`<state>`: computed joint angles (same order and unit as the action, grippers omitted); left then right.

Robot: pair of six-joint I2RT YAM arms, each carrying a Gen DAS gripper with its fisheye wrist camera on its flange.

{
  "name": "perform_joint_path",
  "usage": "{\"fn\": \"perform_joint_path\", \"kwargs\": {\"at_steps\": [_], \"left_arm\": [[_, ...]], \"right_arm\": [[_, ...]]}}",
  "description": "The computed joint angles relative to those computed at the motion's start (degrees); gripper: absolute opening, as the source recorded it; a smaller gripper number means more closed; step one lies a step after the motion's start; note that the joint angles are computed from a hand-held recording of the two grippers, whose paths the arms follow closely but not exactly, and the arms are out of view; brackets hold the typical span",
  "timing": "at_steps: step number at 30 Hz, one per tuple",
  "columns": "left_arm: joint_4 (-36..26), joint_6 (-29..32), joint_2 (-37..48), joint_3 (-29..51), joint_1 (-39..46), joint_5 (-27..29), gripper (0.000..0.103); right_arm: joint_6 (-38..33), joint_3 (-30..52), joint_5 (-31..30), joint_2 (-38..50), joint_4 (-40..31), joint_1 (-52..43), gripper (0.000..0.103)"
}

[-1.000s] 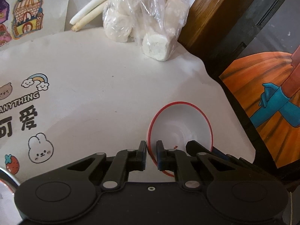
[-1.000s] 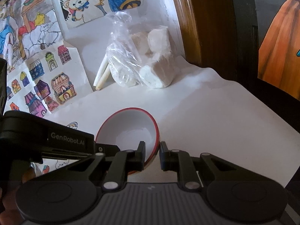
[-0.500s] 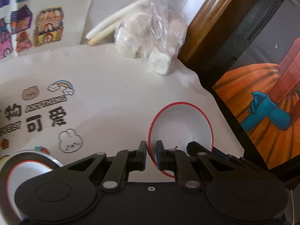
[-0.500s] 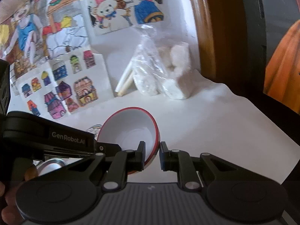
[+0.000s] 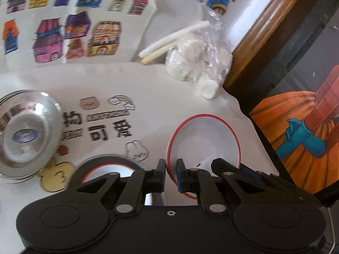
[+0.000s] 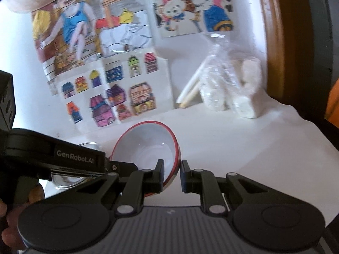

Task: Organize plates and bowls
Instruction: 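Lift the second white bowl and carry it onto the first white bowl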

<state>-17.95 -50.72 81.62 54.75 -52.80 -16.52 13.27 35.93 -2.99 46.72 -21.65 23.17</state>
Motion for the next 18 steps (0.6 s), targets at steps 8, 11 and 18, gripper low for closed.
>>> {"fn": "perform_joint_path", "kwargs": {"at_steps": [8,11,18], "left_arm": [[-0.7,-1.18,-8.61,-7.52,0.96,-0.7,0.01],[-0.97,-1.29,-10.82,-9.43,1.27,-0.69,0.01],[-2.07,-0.9,-14.9,-12.41,1.8,-0.87,0.011]], "right_arm": [[2.79,1.12,5.76,1.93,0.27,10.01,0.017],[3.29,1.75,7.31,2.92,0.23,12.55,0.017],[3.93,3.08,10.11,4.97,-0.06,17.16,0.017]]}}
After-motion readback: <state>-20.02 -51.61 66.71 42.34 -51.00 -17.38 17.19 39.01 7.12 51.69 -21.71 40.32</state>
